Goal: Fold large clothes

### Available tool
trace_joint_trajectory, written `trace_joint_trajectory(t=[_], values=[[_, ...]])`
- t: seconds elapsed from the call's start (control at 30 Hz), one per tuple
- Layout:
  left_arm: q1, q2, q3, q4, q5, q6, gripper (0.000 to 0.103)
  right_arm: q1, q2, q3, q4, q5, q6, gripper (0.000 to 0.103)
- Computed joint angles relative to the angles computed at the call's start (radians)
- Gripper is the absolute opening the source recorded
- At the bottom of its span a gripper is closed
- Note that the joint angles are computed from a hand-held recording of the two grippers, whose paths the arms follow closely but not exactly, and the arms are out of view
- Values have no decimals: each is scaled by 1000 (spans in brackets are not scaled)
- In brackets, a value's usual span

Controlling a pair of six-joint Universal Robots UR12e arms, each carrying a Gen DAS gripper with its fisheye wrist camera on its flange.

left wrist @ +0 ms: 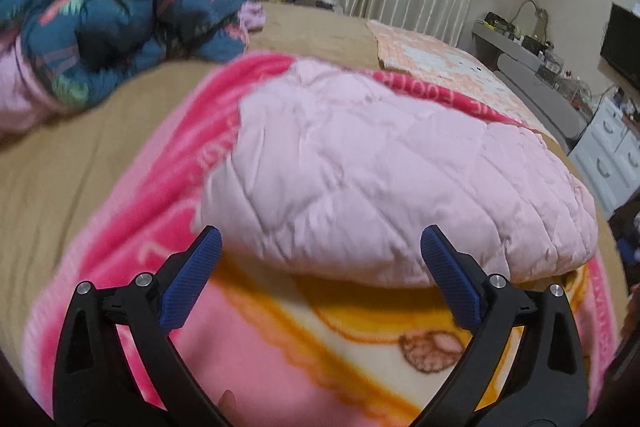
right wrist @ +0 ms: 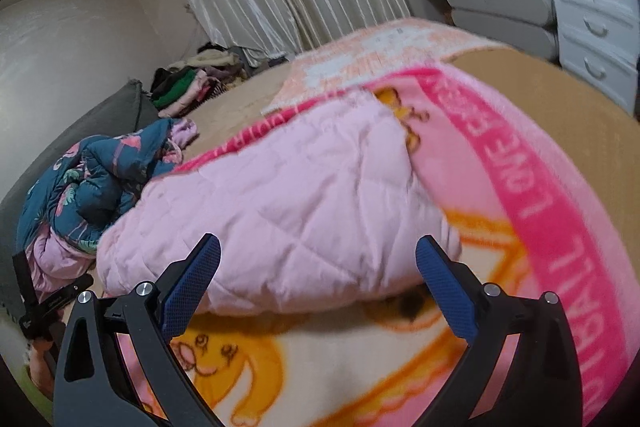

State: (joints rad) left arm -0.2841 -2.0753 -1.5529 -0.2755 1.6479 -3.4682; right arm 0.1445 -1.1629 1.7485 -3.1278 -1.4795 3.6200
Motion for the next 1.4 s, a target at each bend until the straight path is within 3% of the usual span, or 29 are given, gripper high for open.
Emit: trace_joint_trajectory(t=[0.17,0.47,0.57,0.77,1.03,1.4], values=[[20,3,-33,-16,-93,-76,93,7,15,8,64,4,67,98],[66,-16,-56,33,-283,-270,93,-16,53,11,29,52,273,98],[81,-29,-57,69,-346,-318,93,-23,71,-8,41,75,305,98],[89,-55,-26,55,-368,-385,93,-34,113,-48,26,125,352,99],[99,-106,30,70,-413,-471,94,-38,149,-92,24,153,345,99],[84,-160,119,24,-358,-497,95,-40,182,-131,14,160,351,99]])
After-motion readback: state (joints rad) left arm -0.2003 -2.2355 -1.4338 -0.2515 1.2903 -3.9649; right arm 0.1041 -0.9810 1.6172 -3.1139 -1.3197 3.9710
